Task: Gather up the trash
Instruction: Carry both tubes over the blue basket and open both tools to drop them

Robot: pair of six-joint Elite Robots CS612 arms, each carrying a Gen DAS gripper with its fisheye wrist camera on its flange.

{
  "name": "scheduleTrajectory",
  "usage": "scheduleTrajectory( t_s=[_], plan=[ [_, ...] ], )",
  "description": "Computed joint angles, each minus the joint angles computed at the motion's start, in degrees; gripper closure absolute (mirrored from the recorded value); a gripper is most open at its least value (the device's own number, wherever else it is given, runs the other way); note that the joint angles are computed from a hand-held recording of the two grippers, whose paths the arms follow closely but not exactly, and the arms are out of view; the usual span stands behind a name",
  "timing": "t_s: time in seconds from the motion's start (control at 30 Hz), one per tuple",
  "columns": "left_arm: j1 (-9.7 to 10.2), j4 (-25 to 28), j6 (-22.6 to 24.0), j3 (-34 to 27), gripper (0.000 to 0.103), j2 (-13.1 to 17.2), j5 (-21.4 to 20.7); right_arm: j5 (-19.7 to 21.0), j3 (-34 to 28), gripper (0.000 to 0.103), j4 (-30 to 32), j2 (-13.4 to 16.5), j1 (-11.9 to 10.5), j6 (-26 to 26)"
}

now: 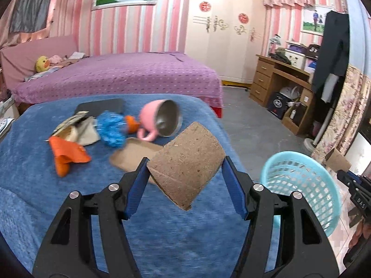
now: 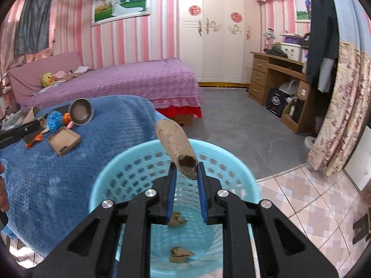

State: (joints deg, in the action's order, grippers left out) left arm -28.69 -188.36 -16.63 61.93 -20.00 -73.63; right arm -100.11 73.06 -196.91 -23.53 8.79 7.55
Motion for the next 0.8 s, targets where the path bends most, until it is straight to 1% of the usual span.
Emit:
scheduleTrajectory(
  t_s=[0.13, 0.3, 0.47, 0.6, 0.67, 0.77, 0.8],
  plan=[
    [-1.09, 0.6, 1.3, -2.1, 0.041, 1.3, -1.0, -1.4, 1.0, 0.085, -0.2, -0.2, -0.5, 0.4],
    [-1.8, 3.0, 0.3, -5.2, 0.041, 3.2, -5.0, -2.5, 1.5, 0.085, 0.0, -0.2, -0.9, 0.6],
    [-2.95, 6.2, 2.3, -9.2, 0.041, 5.4, -5.9, -2.9, 1.7, 0.085, 0.2, -0.2, -1.3, 1.0],
    [-3.5, 8.3, 3.2, -12.8, 0.041, 7.1, -6.9, -3.0, 1.9, 0.085, 0.2, -0.2, -1.5, 1.4],
    [-3.76, 9.2, 3.6, -14.2, 0.04, 7.7, -7.4, -3.1, 2.0, 0.085, 0.1, -0.2, -1.7, 1.8],
    [-3.84, 11.5, 4.3, -16.1, 0.035, 8.4, -9.6, -3.1, 2.0, 0.085, 0.3, -0.2, -1.8, 2.1],
    [-3.8, 11.8, 4.7, -16.4, 0.03, 8.5, -10.4, -3.1, 2.1, 0.085, 0.2, -0.2, -1.9, 2.0]
  ],
)
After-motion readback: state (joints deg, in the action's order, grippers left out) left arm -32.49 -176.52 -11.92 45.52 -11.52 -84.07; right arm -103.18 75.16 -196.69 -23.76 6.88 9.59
